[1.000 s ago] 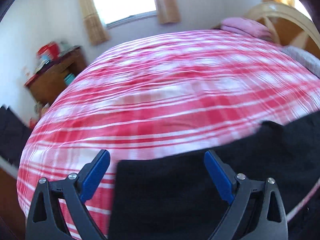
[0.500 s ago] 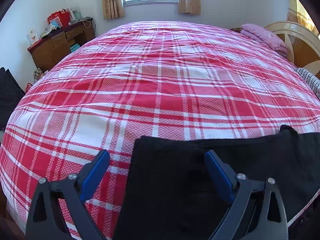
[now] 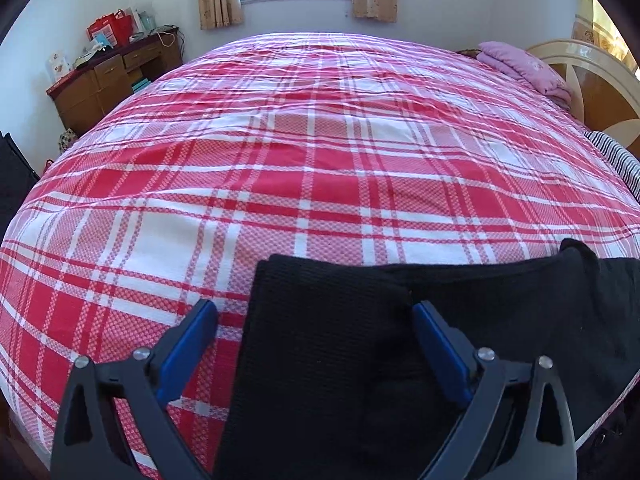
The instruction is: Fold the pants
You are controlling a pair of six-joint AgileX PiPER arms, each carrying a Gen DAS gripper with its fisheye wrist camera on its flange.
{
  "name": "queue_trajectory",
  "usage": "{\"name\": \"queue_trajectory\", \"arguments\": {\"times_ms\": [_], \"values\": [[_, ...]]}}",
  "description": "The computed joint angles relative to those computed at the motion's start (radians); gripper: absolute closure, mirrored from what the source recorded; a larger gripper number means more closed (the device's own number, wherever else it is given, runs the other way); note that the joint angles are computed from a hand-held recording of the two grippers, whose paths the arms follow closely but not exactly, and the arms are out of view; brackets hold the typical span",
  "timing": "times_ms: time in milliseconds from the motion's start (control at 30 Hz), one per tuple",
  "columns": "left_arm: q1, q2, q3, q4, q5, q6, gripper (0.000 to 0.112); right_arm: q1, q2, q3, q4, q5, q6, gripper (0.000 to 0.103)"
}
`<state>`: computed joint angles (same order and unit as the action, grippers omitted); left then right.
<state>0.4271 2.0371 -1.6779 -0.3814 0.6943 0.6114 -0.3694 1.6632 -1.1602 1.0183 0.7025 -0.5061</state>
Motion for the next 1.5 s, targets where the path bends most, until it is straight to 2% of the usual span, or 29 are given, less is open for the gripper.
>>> {"name": "queue_trajectory", "arguments": {"times_ms": [67,133,167,200,233,333,433,600,767,833,1000,1200,1500], "values": [[0.000,-0.005,0.004,0.011,-0.009,-0.011,0.012,-0.019,0.007,0.019,0.064,0.010,-0.065,0.075],[0.001,-0.019,0.020,0.021,-0.035,-0.026,0.012,-0.011,0.002,0.017,0.046,0.004,-0.061,0.077],[0.003,-0.030,0.033,0.022,-0.058,-0.027,0.012,-0.006,0.000,0.014,0.039,0.003,-0.051,0.080],[0.004,-0.033,0.036,0.026,-0.068,-0.029,0.012,-0.003,0.005,0.007,0.052,0.010,-0.059,0.090],[0.005,-0.031,0.031,0.034,-0.070,-0.035,0.012,0.002,-0.003,0.015,0.063,0.001,-0.067,0.090],[0.019,0.009,-0.017,0.022,-0.012,-0.038,0.012,0.021,-0.033,0.028,0.096,-0.026,-0.074,0.091],[0.022,0.009,-0.004,-0.009,-0.025,-0.003,0.009,0.072,-0.084,0.018,0.051,-0.066,-0.023,0.092],[0.028,0.014,-0.007,-0.035,-0.018,0.034,0.009,0.240,-0.152,-0.056,-0.219,-0.148,0.218,0.092],[0.029,0.002,0.026,-0.058,-0.047,0.101,0.009,0.442,-0.156,-0.145,-0.571,-0.185,0.567,0.092],[0.034,0.002,0.033,-0.084,-0.050,0.128,0.009,0.524,-0.132,-0.194,-0.705,-0.180,0.711,0.092],[0.036,-0.003,0.054,-0.118,-0.078,0.165,0.009,0.703,-0.044,-0.318,-0.903,-0.150,0.908,0.092],[0.045,-0.018,0.098,-0.195,-0.112,0.239,0.009,0.799,0.106,-0.498,-0.933,-0.088,0.941,0.092],[0.049,-0.028,0.119,-0.226,-0.125,0.269,0.009,0.911,0.317,-0.796,-0.950,0.029,0.935,0.092]]}}
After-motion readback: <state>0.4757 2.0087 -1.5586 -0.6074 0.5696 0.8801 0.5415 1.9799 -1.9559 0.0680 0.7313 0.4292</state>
